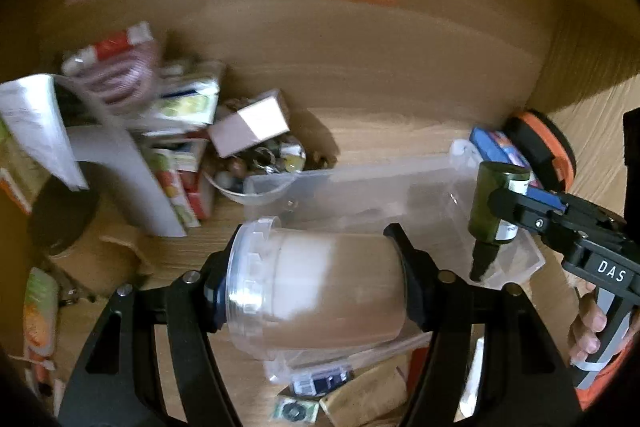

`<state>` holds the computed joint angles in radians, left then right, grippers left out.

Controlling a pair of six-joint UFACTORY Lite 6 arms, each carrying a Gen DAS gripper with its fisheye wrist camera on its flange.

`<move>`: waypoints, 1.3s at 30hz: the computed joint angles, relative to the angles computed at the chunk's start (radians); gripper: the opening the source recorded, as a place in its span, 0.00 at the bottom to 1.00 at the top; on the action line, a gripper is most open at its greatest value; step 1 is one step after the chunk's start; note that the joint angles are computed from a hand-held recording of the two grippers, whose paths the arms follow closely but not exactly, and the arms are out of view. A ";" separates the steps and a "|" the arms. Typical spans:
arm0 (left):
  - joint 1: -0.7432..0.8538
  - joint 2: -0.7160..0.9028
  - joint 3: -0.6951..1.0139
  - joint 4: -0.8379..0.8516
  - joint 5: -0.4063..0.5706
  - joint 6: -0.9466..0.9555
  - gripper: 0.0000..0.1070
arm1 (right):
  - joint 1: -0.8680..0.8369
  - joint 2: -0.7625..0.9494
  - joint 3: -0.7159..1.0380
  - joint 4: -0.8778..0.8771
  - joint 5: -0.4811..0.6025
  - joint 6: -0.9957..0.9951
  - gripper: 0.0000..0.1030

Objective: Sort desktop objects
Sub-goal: 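Lift the frosted cup and green bottle toward the clear plastic bin, then lower the cup and bottle into the clear bin and open both grippers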

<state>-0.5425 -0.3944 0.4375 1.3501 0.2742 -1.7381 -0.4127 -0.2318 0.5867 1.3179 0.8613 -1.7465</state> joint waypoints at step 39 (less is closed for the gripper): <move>-0.111 0.443 0.135 0.503 0.089 -0.527 0.67 | 0.138 0.203 -0.041 0.339 -0.316 -0.355 0.57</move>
